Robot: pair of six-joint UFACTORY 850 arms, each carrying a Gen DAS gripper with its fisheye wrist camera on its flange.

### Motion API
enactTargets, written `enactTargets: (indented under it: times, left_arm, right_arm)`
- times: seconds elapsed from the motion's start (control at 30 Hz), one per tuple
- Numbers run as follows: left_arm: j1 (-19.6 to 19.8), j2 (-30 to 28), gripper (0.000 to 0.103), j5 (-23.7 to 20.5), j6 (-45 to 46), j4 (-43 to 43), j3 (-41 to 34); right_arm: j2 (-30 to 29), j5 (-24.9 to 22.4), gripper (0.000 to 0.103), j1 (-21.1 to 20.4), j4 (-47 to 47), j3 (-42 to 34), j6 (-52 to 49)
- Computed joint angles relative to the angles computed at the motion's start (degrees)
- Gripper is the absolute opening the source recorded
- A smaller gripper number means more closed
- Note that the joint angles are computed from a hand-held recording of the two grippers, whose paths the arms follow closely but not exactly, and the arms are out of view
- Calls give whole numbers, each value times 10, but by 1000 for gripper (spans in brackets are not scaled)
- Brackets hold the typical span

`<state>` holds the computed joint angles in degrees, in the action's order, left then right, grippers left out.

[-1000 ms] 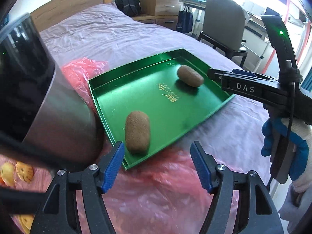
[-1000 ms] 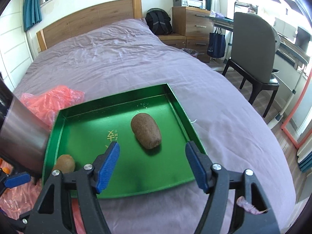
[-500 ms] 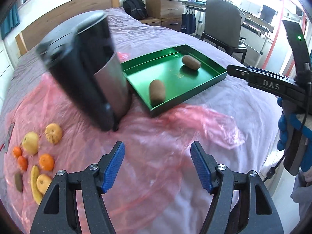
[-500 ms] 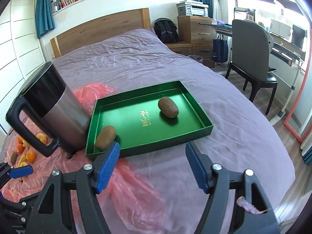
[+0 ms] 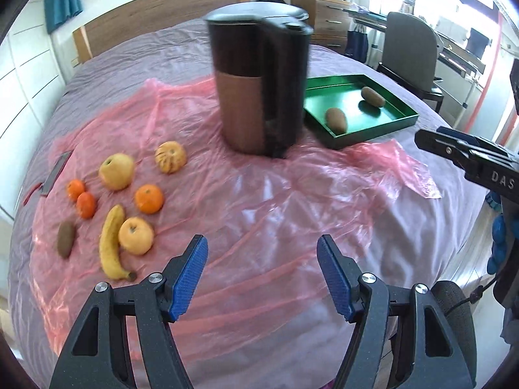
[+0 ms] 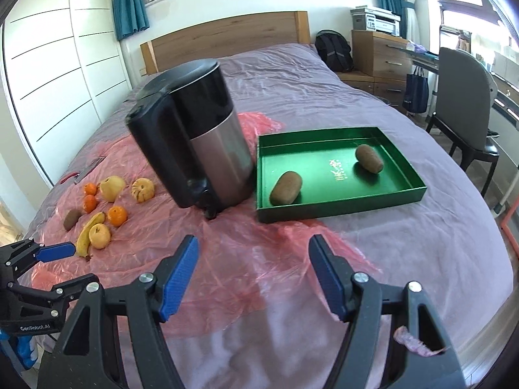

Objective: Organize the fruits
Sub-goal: 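Withdraw both tools back toward the remaining fruits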

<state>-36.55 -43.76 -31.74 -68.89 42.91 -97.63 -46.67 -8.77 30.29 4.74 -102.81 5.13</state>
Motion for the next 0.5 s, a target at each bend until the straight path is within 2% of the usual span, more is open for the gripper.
enactTargets:
  times: [0.27, 0.5]
  left_arm:
    - [25, 74, 64, 35, -135, 80, 139]
    - [60, 116, 64, 63, -227, 131, 230]
  right_arm:
    - [-18, -20, 73, 41, 95, -19, -114]
    - [-83, -89, 73, 77, 147, -111, -198]
